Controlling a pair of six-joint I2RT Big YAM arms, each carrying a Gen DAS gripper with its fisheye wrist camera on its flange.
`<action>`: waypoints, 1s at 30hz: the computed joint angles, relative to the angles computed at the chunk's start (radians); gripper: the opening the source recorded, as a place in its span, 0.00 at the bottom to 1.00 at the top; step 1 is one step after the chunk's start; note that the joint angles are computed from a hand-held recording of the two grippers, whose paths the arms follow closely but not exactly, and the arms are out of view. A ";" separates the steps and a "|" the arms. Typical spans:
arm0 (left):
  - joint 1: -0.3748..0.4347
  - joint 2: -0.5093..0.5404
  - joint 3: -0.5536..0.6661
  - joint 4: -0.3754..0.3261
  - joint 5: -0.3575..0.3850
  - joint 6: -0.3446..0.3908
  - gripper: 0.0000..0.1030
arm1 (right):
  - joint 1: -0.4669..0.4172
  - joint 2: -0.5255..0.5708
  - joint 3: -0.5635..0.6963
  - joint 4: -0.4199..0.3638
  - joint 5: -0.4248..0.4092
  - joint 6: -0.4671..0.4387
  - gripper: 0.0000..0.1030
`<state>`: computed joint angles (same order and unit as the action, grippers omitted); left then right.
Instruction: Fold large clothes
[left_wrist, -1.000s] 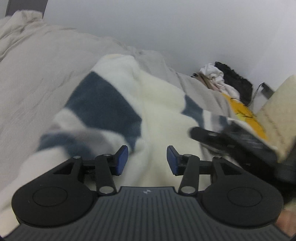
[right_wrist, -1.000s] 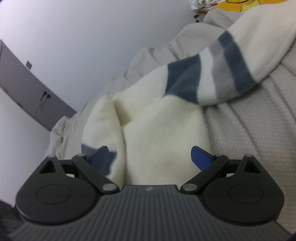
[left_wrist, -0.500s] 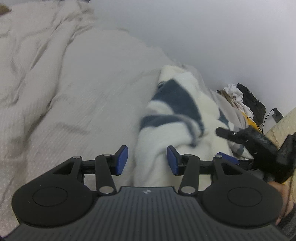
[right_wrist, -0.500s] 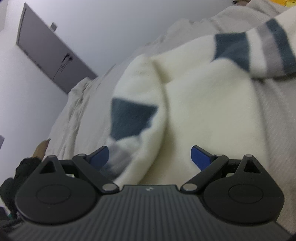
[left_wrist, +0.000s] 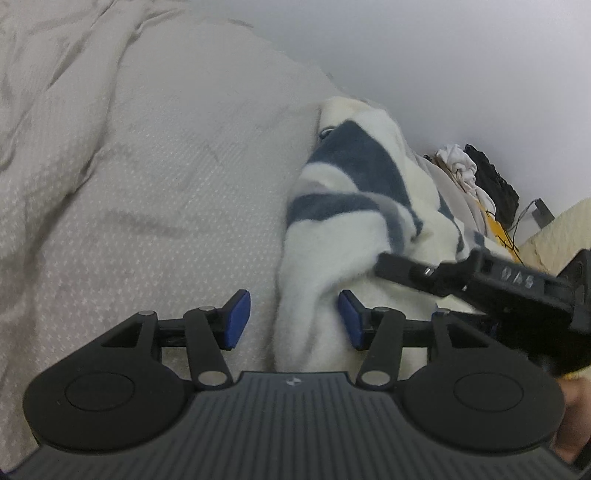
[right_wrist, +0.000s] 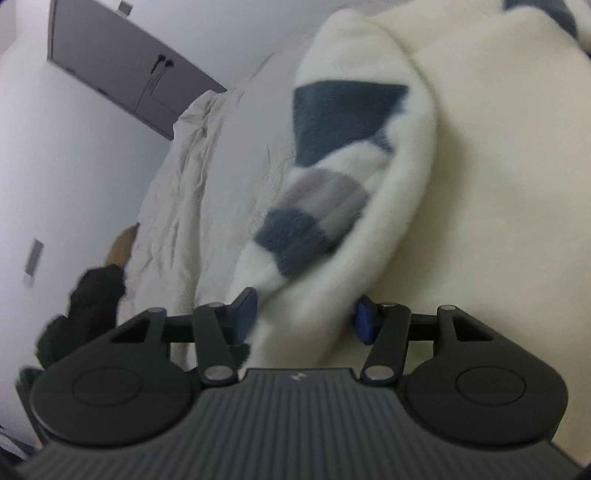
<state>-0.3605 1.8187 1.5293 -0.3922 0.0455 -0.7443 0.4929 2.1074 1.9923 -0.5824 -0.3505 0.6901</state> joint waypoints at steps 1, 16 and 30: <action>0.002 0.000 -0.004 0.006 -0.001 -0.009 0.57 | 0.005 0.007 0.013 -0.017 0.012 -0.012 0.40; -0.013 0.007 -0.006 -0.028 -0.029 -0.027 0.41 | 0.004 -0.103 -0.117 0.150 0.156 -0.106 0.11; -0.056 -0.056 0.051 -0.096 -0.389 0.069 0.10 | -0.008 -0.113 -0.140 0.188 0.102 -0.112 0.10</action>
<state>-0.4164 1.7624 1.5805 -0.4881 -0.3431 -0.6756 0.4850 1.9940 1.8519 -0.3942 -0.2486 0.5779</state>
